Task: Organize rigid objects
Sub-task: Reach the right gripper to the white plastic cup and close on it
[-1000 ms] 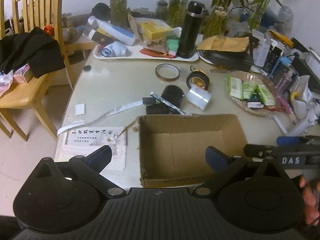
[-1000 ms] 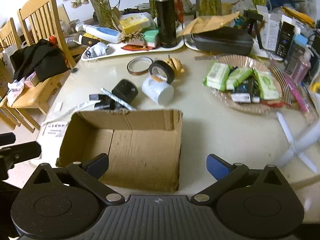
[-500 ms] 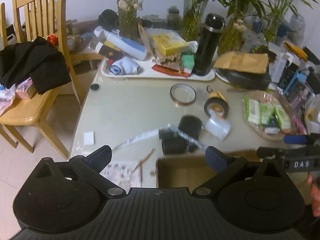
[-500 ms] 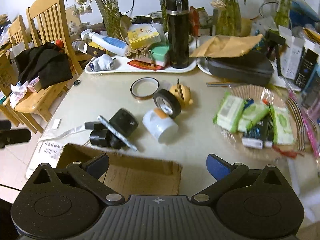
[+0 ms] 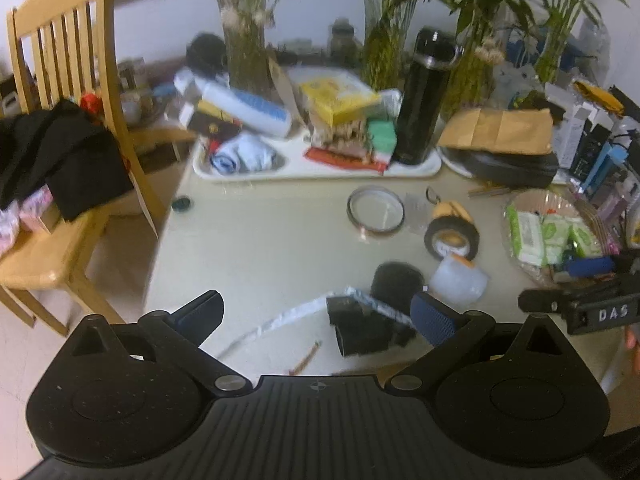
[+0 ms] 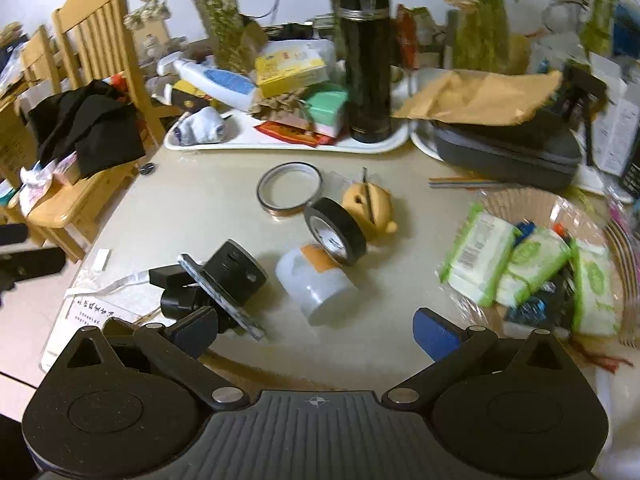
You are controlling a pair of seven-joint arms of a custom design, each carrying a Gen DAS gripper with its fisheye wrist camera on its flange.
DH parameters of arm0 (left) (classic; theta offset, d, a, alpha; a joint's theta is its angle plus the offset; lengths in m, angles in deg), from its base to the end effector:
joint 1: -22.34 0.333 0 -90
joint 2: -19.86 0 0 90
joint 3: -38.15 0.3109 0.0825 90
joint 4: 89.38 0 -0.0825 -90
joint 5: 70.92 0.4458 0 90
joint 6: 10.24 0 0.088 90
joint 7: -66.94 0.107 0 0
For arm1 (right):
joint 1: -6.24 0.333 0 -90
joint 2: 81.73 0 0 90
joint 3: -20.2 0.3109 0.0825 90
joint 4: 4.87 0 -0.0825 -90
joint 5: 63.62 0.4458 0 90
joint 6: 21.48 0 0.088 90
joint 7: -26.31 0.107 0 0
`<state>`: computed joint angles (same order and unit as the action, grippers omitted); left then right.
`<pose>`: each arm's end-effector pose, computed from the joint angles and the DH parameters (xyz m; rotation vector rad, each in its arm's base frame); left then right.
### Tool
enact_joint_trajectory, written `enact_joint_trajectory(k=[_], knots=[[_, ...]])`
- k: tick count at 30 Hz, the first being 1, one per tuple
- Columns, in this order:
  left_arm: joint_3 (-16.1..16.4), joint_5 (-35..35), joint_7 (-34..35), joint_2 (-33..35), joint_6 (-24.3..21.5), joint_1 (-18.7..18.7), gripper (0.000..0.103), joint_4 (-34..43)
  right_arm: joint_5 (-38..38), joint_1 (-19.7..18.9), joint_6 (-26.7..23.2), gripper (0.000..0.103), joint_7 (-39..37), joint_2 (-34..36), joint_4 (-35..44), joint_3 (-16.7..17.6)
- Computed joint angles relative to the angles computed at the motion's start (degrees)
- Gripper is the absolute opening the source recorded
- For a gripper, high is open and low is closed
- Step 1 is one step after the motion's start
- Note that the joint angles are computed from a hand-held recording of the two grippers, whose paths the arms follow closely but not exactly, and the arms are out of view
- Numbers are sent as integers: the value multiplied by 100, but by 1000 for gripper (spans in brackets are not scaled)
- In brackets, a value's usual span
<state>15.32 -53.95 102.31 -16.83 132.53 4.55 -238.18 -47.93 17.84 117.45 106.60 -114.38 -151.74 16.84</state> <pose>0.3499 -0.3013 0.4710 -1.9044 1.7866 -0.6423 0.4620 0.0679 0.4710 -2.0134 1.7362 -0.1709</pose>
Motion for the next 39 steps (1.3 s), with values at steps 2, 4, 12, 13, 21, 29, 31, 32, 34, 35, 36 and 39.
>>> enact_joint_trajectory(k=[2, 4, 12, 13, 21, 29, 31, 32, 34, 35, 36, 39], knots=[[116, -158, 67, 43, -25, -71, 102, -2, 46, 84, -2, 103, -184, 144, 88, -42], [173, -243, 107, -10, 43, -104, 102, -46, 113, 156, -23, 103, -375, 307, 184, -69], [229, -443, 173, -22, 161, -75, 102, -46, 331, 243, 74, 94, -1121, 883, 458, -44], [248, -489, 199, -16, 163, -93, 102, -48, 359, 234, 43, 94, -1172, 959, 508, -48], [244, -620, 318, 46, 145, -102, 102, -5, 91, 39, 850, 103, -792, 1275, 417, 166], [291, -740, 450, 121, 127, -156, 102, 33, -364, 24, 167, 101, -1619, 1695, 789, 189], [294, -762, 476, 122, 128, -166, 102, 32, -297, 36, 228, 90, -1790, 1707, 737, 170], [300, -778, 490, 122, 125, -173, 102, 29, -223, 41, 192, 84, -1861, 1751, 759, 146], [312, -808, 515, 137, 129, -180, 102, 35, -192, 28, 219, 77, -1982, 1789, 740, 152], [323, -827, 532, 143, 141, -187, 102, 31, -230, 25, 312, 76, -2061, 1796, 701, 175], [331, -848, 548, 148, 152, -195, 102, 29, -284, 23, 377, 74, -2117, 1781, 660, 202], [347, -907, 590, 159, 167, -216, 102, 27, -369, 55, 522, 60, -2316, 1812, 593, 241]])
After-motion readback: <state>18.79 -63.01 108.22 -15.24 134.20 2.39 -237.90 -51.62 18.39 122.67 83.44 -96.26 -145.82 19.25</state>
